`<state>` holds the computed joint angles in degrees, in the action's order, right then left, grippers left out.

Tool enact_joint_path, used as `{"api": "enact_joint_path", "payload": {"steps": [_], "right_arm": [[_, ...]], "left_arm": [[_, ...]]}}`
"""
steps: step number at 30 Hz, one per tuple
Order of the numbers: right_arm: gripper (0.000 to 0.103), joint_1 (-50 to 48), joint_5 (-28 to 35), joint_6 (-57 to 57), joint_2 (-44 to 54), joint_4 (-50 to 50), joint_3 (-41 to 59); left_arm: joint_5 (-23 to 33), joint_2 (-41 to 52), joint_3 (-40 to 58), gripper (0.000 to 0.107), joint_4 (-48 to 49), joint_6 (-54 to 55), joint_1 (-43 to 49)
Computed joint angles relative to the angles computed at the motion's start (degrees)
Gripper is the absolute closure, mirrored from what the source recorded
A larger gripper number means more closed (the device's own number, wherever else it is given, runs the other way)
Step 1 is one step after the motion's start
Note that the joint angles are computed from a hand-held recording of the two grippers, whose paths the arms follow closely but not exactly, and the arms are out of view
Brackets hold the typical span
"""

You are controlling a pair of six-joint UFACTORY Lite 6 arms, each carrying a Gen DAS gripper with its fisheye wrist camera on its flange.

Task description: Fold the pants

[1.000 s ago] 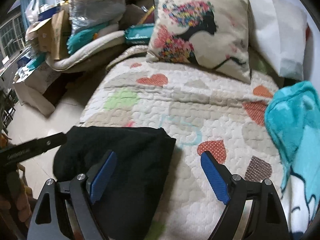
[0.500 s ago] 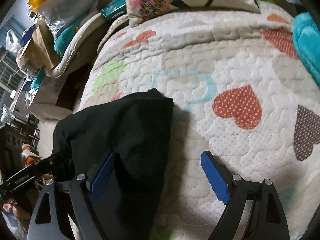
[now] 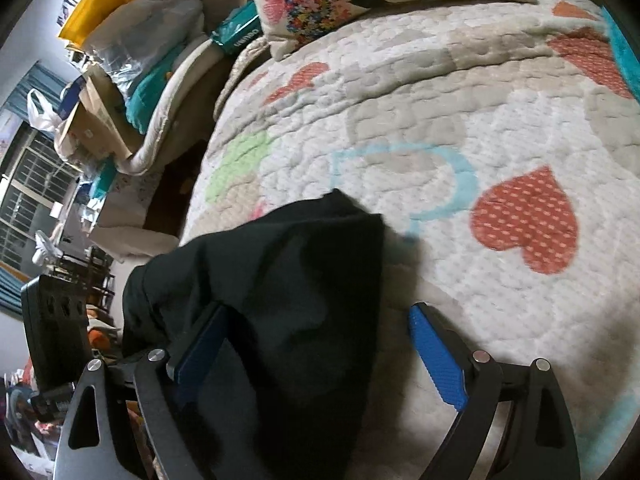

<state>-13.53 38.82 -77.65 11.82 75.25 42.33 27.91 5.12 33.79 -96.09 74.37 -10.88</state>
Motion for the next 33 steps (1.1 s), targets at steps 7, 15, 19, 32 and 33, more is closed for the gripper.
{"api": "enact_joint_path", "payload": {"steps": [7, 15, 19, 32, 33], "right_arm": [[0.038, 4.01, -1.55, 1.71, -1.59, -0.84, -0.06], [0.064, 3.98, -2.24, 3.93, -4.65, -1.44, -0.26], [0.068, 4.79, -3.59, 6.14, -7.97, -2.95, 0.18], [0.068, 4.76, -4.78, 22.55, -7.73, -21.09, 16.53], [0.068, 5.33, -5.41, 23.63, -6.98, -22.66, 18.07]], "left_arm": [[-1.20, -2.57, -1.13, 0.060, 0.79, -2.42, -0.83], [-1.98, -5.47, -0.82, 0.065, 0.94, -5.10, -1.77], [-2.43, -6.34, 0.91, 0.065, 0.81, -6.60, -2.59], [-8.10, 0.58, 17.82, 0.065, 8.24, -18.44, -8.44], [-8.83, 1.63, 19.47, 0.065, 10.93, -21.04, -8.95]]}}
